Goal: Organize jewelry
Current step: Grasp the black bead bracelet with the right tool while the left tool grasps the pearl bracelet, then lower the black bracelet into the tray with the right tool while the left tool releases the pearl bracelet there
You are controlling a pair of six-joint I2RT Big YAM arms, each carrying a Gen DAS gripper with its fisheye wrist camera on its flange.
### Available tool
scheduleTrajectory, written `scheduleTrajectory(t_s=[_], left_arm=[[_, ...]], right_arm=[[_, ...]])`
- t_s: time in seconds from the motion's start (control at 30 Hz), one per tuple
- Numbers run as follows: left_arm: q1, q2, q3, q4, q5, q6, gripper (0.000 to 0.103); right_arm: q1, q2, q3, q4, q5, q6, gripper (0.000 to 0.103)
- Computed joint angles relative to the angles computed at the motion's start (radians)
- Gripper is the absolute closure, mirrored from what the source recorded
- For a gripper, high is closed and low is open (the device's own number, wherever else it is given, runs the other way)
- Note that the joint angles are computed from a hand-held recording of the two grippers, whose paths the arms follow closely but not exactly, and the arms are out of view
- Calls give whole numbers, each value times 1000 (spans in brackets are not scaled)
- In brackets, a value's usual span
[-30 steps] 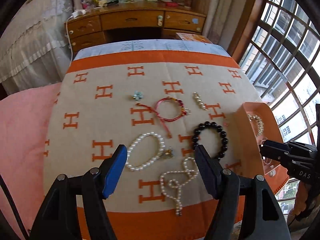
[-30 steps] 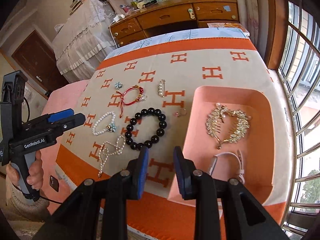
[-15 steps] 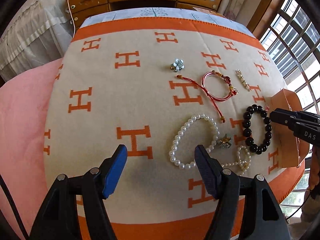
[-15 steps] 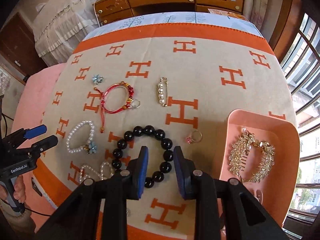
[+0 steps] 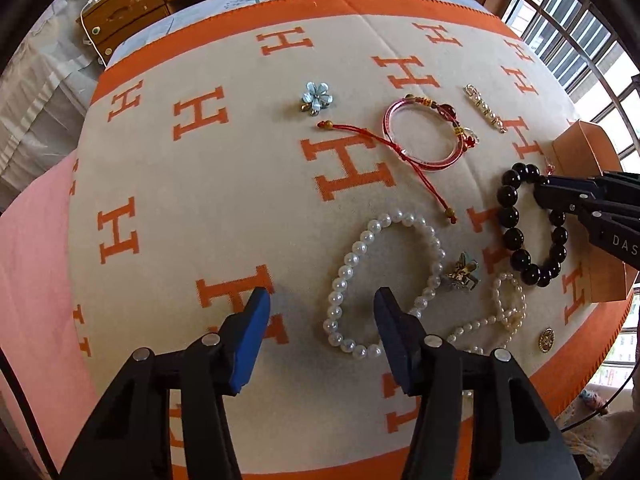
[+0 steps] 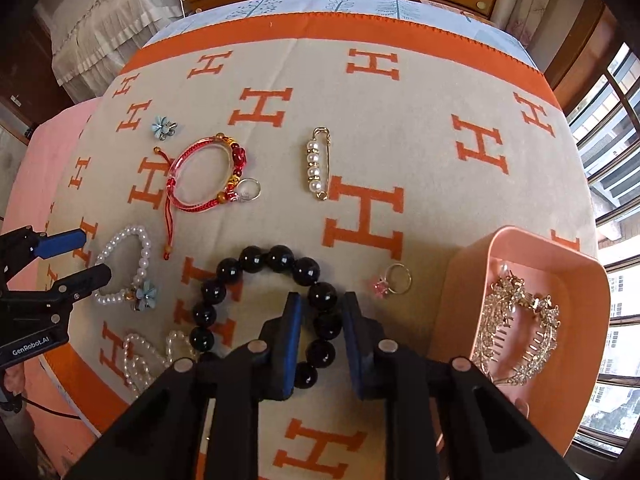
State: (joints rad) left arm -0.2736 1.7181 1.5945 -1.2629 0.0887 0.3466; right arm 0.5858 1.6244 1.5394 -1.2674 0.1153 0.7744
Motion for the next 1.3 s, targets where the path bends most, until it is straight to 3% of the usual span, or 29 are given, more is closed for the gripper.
scheduleTrajectory(t_s=[0.13, 0.2, 0.27, 0.4, 0.5, 0.8, 1.1, 1.3], left_arm=[[-4, 6, 8, -7, -3, 19, 58], [-7, 11, 17, -18, -4, 21, 65], [-10, 21, 34, -37, -7, 14, 97], [-12, 23, 39, -35, -9, -16, 98], [2, 8, 32, -26, 34, -50, 98], [-3, -89, 53, 12, 123, -98, 98], [-71, -173, 84, 38, 178, -112, 98], [-187, -180, 112, 47, 183, -131, 98]], right_arm=[[-11, -23, -29, 37, -23, 3, 88], [-13, -34, -43, 62, -35, 3, 88], [-10, -55, -58, 84, -33, 6, 88], [3, -112, -87, 148, -12, 9, 89], [15, -154, -96, 189, 5, 17, 89], [48, -275, -97, 217, 131, 27, 89], [80, -445, -170, 139, 309, 112, 89], [81, -512, -240, 76, 335, 177, 89]])
